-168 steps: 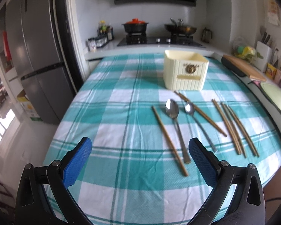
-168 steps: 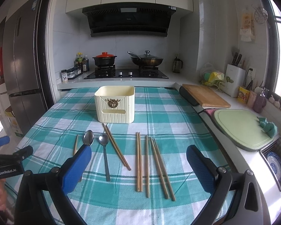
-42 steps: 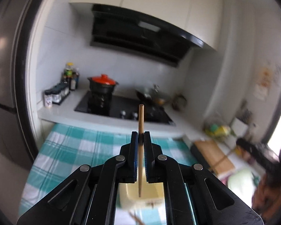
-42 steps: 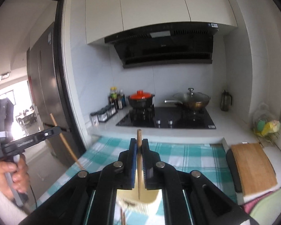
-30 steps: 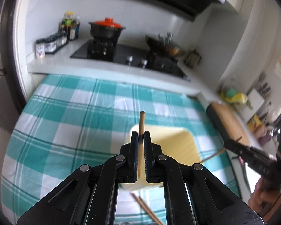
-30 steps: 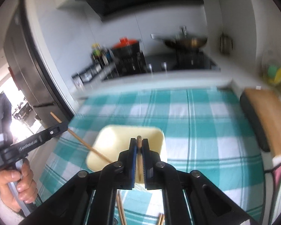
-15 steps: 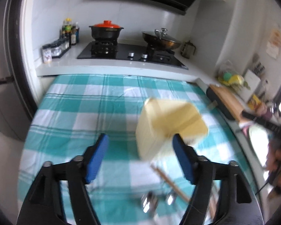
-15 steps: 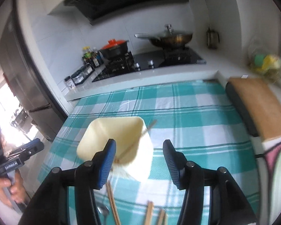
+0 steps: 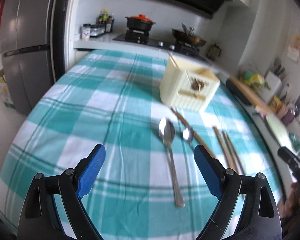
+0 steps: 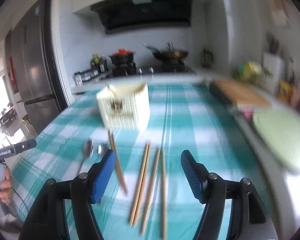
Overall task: Organize utensils
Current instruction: 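Withdraw both tools back from the holder, then move the left tool toward the larger metal spoon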
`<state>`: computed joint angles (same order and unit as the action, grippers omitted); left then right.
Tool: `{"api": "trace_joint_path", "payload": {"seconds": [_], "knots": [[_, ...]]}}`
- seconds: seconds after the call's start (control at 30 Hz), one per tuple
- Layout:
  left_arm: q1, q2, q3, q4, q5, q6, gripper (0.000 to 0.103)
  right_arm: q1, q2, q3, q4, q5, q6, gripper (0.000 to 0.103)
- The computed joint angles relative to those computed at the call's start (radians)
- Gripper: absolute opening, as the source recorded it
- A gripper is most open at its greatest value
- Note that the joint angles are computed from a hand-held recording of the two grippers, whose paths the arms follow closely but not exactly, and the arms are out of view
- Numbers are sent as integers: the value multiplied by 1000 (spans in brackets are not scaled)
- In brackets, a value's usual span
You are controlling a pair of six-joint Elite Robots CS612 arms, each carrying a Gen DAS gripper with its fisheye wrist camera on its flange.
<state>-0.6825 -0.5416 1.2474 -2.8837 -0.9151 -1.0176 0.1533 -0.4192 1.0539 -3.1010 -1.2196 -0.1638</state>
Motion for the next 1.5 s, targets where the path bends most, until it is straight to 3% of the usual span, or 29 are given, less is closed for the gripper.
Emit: {"api": "trace_joint_path", "payload": {"seconds": [0.1,0.17,0.43,0.67,0.9,1.07,1.5], "knots": [[-7,8,-17,51,-19,41,91,-5,-22,65,6,6,-14,69],[-12,10,-17,64,-28,43,91,-2,-38,92,9,-40,-46,69],[-36,10,-36,173,48,17,101,14,-48,123,-93,-156,-105,69],[-47,5,-53,287,82,-12,102,21,-41,128,-122,-131,-124,69],[-52,13,-66,281,84,20,102,28,-36,127,-122,-131,-146,69],[-51,16,-51,199,51,70,102,34,-38,122,-80,-154,-146,69],[-47,19,-50,227,10,26,102,53,-46,125,-25,-270,-174,69]]}}
